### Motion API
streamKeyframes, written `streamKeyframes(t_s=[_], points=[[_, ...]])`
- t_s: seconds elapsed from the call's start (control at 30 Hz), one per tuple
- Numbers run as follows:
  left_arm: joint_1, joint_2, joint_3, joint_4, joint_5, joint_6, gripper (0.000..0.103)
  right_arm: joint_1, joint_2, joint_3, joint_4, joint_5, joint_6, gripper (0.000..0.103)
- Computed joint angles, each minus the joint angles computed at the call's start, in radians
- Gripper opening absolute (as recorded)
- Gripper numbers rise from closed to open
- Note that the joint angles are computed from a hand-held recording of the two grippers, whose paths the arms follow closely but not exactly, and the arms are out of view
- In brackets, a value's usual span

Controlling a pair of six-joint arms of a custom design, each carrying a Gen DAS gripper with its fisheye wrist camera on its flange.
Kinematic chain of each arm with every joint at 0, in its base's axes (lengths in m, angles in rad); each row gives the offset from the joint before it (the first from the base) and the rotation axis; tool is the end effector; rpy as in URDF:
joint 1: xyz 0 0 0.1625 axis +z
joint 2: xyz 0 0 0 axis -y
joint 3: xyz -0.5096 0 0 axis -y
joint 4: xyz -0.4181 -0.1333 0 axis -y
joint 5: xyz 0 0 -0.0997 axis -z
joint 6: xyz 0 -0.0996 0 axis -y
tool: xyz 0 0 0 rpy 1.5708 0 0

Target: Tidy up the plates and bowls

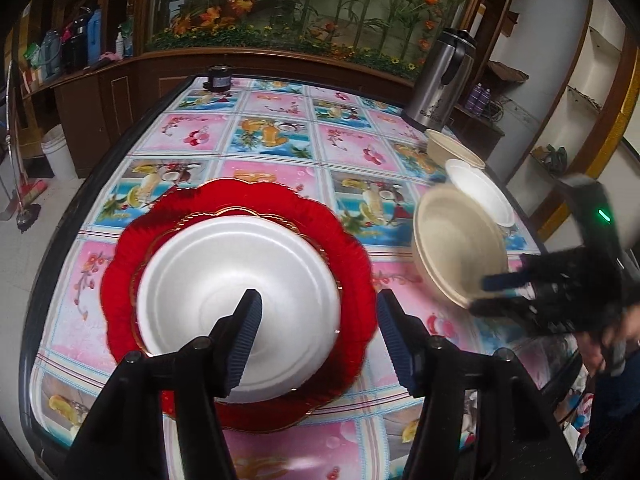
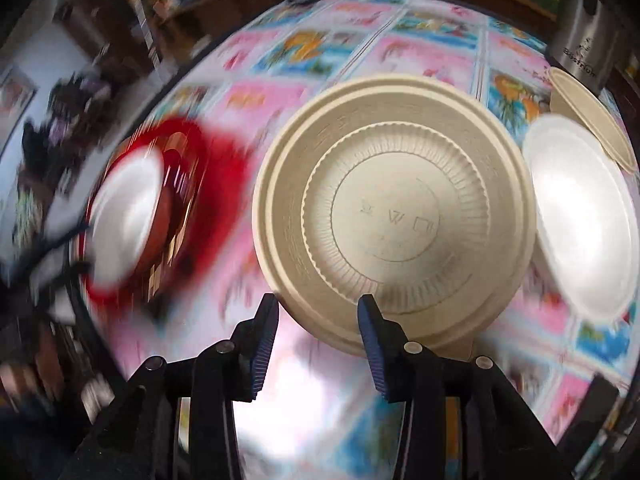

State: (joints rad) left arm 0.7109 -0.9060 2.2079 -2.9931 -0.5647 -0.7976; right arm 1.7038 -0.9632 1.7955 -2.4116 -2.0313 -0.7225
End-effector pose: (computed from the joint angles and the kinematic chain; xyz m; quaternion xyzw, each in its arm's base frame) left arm -0.2604 -0.5111 0.1196 -0.0018 0.8750 -0.3903 0.2864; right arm 0.1775 -0.6551 0.1833 0.4030 -0.8863 -0.0623 0.2196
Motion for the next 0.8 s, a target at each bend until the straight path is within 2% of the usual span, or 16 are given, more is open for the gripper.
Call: streamKeyframes(t_s=[0.03,0.07,0.13,0.17,0.23,0.3,0.4,0.47,0.53,0.6,0.8], points=[[0.0,0.007,-0.005,-0.023,-0.017,0.021,0.058,-0.005,-0.053,0.063,-0.075,-0.004,-0.057,0.045],[0.001,0.015,-0.012,-0.04,-0.033,0.038,0.058,-0.012,-0.086,0.095,-0.113,0.015,-0.078,0.045],[0.004,0.031,-0.031,-0.071,-0.074,0.082,0.058,-0.049,-0.187,0.161,-0.193,0.131,-0.096,0.045],[0.007,0.042,-0.046,-0.082,-0.099,0.105,0.058,-0.063,-0.216,0.188,-0.252,0.16,-0.1,0.045],[0.013,0.058,-0.077,-0.081,-0.136,0.138,0.058,-0.105,-0.277,0.256,-0.429,0.212,-0.081,0.045],[0.023,0.079,-0.119,-0.071,-0.169,0.166,0.058,-0.168,-0.328,0.283,-0.489,0.286,0.01,0.045],[0.046,0.118,-0.195,-0.049,-0.206,0.199,0.058,-0.246,-0.359,0.279,-0.445,0.358,0.148,0.045],[0.065,0.157,-0.259,-0.026,-0.231,0.238,0.058,-0.281,-0.364,0.27,-0.38,0.408,0.204,0.043],[0.078,0.181,-0.302,0.021,-0.235,0.23,0.057,-0.297,-0.356,0.268,-0.341,0.444,0.241,0.043],[0.095,0.205,-0.344,0.053,-0.255,0.246,0.052,-0.303,-0.351,0.272,-0.325,0.46,0.243,0.043],[0.117,0.244,-0.409,0.165,-0.215,0.21,0.045,-0.296,-0.315,0.262,-0.294,0.47,0.253,0.043]])
